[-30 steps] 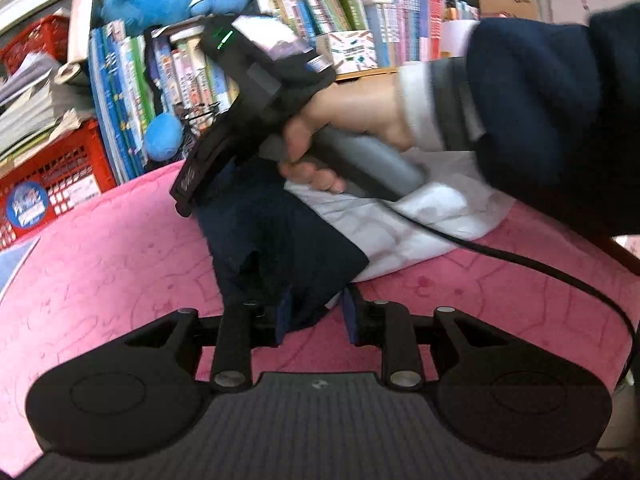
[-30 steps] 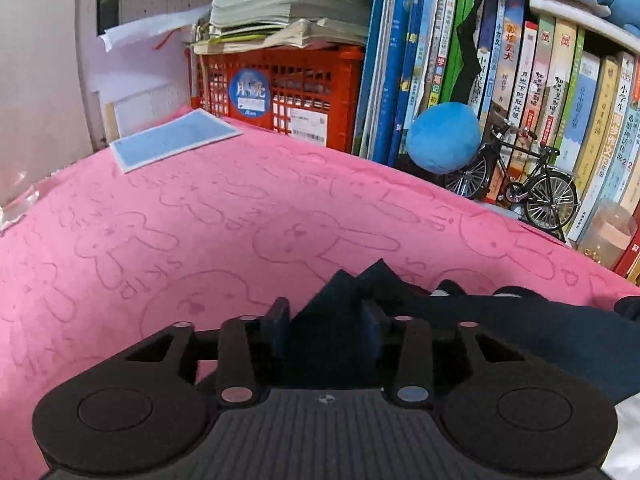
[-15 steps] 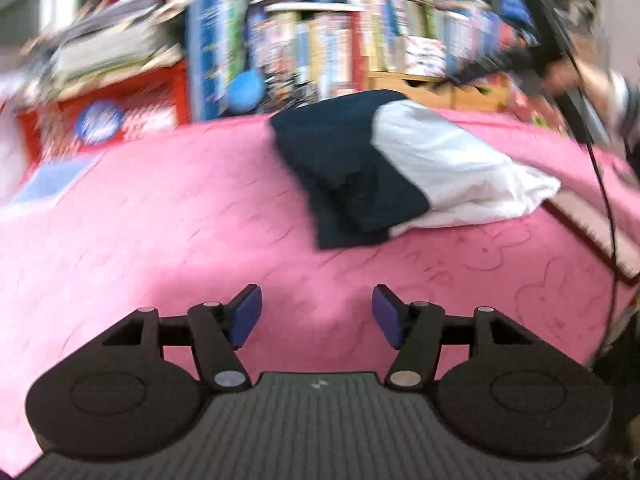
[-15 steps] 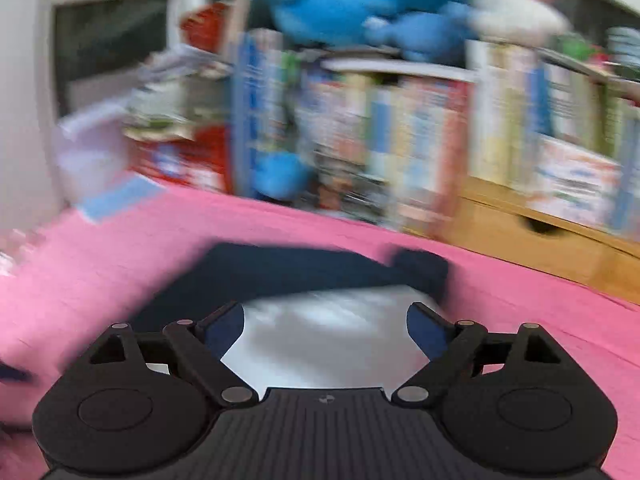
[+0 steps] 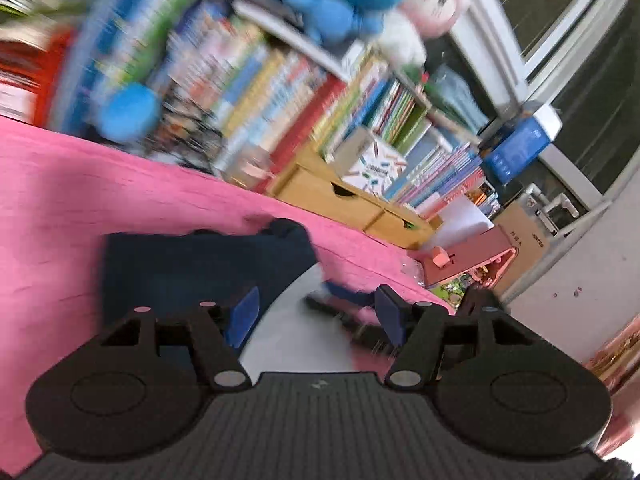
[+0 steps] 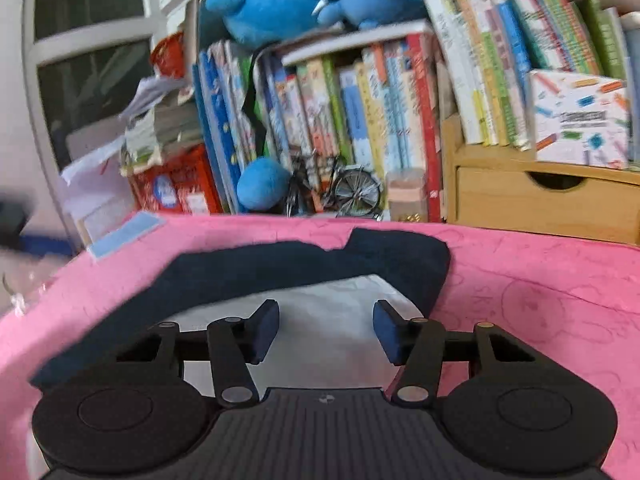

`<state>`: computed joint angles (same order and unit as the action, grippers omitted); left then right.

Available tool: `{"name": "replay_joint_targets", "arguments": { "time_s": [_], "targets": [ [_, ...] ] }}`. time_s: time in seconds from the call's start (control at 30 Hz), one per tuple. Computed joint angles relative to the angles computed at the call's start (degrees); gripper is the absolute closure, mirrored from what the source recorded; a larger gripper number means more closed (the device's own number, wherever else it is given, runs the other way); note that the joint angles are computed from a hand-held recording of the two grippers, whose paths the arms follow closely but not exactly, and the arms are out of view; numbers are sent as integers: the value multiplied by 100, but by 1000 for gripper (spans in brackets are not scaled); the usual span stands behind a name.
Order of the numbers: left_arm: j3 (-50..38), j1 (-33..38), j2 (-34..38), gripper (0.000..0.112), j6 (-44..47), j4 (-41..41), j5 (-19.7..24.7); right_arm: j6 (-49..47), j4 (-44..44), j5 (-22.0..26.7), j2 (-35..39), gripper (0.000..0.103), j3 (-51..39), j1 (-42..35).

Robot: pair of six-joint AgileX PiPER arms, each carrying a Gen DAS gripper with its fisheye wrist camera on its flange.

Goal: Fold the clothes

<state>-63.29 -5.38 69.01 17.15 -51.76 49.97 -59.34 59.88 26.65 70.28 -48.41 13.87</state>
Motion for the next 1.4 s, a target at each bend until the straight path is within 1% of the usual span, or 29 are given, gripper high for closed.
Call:
{"name": "replay_joint_targets", "arguments": {
  "time_s": [0.03, 0.1, 0.13, 0.2, 0.23, 0.3, 0.33, 0.37, 0.43, 0.47, 0.5, 0.53, 0.57, 0.6, 0.67, 0.8, 0.83, 0.87, 0.9, 0.93, 1.0, 1.1, 1.17, 1.2, 1.23, 1.3, 1.37, 1.4],
  "targets": [
    [-181, -245, 361, 49, -165, 70, -193, -384, 150, 87, 110, 48, -8, -49],
    [-644, -626, 1109, 49, -489, 187, -441, -1126, 568, 212, 243, 46, 42, -153],
    [-926, -774, 1493, 49, -659, 245, -504, -1397, 798, 332, 292, 46, 70, -246],
    [-1418, -962, 2122, 49, -1026, 474, -473, -1853, 1239, 674, 404, 45, 125, -504],
    [-1547, -1061, 2295, 49, -1131, 595, -555, -1827, 1252, 822, 445, 45, 100, -600],
    [-1831, -1243, 2651, 50, -1359, 851, -689, -1678, 1046, 801, 447, 45, 53, -566],
    [-1988, -1327, 2833, 56, -1483, 987, -740, -1623, 952, 748, 438, 45, 44, -523],
    [-2129, -1391, 2977, 60, -1517, 1058, -759, -1590, 893, 695, 422, 45, 45, -480],
    [-2338, -1510, 3140, 76, -1504, 1270, -779, -1504, 798, 650, 411, 44, 20, -435],
    [-2406, -1574, 3197, 79, -1525, 1440, -799, -1489, 798, 695, 429, 43, 0, -460],
    [-2439, -1639, 3236, 85, -1554, 1639, -822, -1484, 814, 772, 453, 42, -21, -510],
    [-2473, -1704, 3275, 89, -1586, 1841, -843, -1487, 837, 851, 482, 41, -42, -563],
    [-2527, -1758, 3315, 90, -1675, 2069, -853, -1476, 842, 911, 502, 40, -61, -602],
    [-2594, -1801, 3363, 94, -1832, 2310, -856, -1456, 836, 931, 511, 39, -68, -611],
    [-2670, -1835, 3458, 97, -2048, 2527, -899, -1434, 832, 936, 520, 39, -64, -604],
    [-3147, -1940, 3723, 103, -2480, 3126, -898, -1391, 816, 931, 510, 39, -51, -582],
    [-3279, -1959, 3793, 103, -2635, 3304, -930, -1379, 807, 932, 500, 38, -45, -578],
    [-3410, -1970, 3869, 103, -2820, 3469, -980, -1367, 798, 938, 498, 38, -46, -573],
    [-3544, -1974, 3954, 106, -3044, 3626, -1047, -1356, 791, 949, 507, 37, -58, -569],
    [-3674, -1987, 4026, 112, -3330, 3855, -1094, -1351, 788, 966, 514, 36, -64, -569],
    [-3883, -2016, 4106, 112, -3936, 4376, -1106, -1372, 805, 1036, 538, 33, -75, -594],
    [-3492, -2033, 3635, 111, -3794, 4542, -1103, -1409, 833, 1146, 583, 28, -99, -638],
    [-2931, -2077, 3062, 110, -3625, 4736, -1143, -1457, 880, 1193, 599, 25, -97, -654],
    [-2579, -2081, 2710, 108, -3530, 4798, -1171, -1450, 885, 1232, 596, 24, -101, -677],
    [-2185, -2042, 2307, 104, -3425, 4783, -1190, -1402, 865, 1296, 584, 23, -115, -717],
    [-1347, -1798, 1402, 100, -3166, 4427, -1101, -1186, 741, 1412, 504, 23, -152, -800],
    [-661, -1440, 508, 97, -2851, 4007, -817, -591, 345, 1502, 258, 22, -225, -888],
    [-309, -1223, 2, 87, -2675, 3832, -616, -298, 151, 1559, 140, 22, -269, -934]
  ]
}}
